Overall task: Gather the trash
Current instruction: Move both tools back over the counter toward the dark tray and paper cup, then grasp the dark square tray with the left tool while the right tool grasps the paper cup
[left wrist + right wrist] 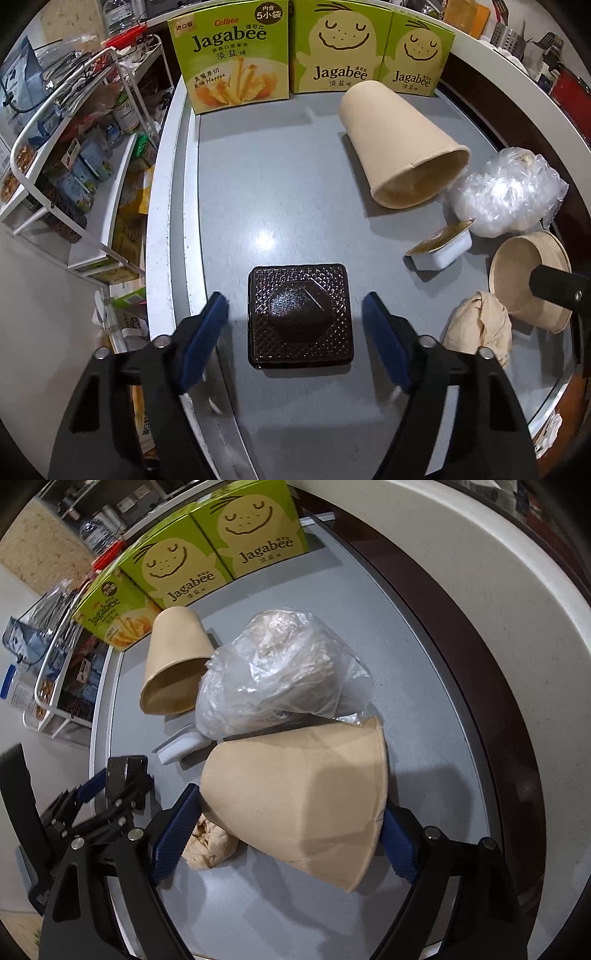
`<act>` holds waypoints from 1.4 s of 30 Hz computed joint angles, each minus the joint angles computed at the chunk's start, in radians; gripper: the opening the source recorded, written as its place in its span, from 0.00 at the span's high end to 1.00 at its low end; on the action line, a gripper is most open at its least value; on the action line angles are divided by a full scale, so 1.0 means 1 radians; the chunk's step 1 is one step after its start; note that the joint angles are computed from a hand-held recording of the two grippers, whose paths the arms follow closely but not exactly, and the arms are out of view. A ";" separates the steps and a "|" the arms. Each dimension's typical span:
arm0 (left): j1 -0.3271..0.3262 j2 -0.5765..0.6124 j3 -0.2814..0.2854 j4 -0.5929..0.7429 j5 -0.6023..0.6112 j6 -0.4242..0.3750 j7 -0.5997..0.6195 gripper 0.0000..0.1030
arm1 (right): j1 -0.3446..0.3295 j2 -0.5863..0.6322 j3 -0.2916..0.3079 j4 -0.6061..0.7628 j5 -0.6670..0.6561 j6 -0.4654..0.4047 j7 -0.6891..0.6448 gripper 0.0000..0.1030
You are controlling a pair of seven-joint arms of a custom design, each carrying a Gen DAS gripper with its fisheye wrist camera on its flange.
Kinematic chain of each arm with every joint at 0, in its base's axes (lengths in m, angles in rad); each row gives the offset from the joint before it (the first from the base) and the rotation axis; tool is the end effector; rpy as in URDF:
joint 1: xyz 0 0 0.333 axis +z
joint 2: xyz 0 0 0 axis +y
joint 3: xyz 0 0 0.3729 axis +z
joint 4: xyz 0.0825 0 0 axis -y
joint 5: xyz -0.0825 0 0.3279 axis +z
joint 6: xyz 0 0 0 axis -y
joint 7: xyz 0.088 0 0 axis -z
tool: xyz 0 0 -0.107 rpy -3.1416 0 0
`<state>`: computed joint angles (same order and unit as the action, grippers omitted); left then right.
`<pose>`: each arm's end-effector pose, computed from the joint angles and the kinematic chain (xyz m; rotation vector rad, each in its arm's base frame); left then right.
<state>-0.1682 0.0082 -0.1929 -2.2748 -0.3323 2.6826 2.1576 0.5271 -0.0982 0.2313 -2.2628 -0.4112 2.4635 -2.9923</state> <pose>0.4801 -0.1701 0.4878 -1.2516 2.6170 -0.6000 0.3452 0.3329 0.5194 -1.1827 2.4619 -0.2297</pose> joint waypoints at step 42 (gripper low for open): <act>-0.011 -0.038 -0.001 -0.044 0.043 0.061 -0.057 0.38 | 0.057 0.117 -0.016 0.179 -0.062 -0.269 -0.058 0.11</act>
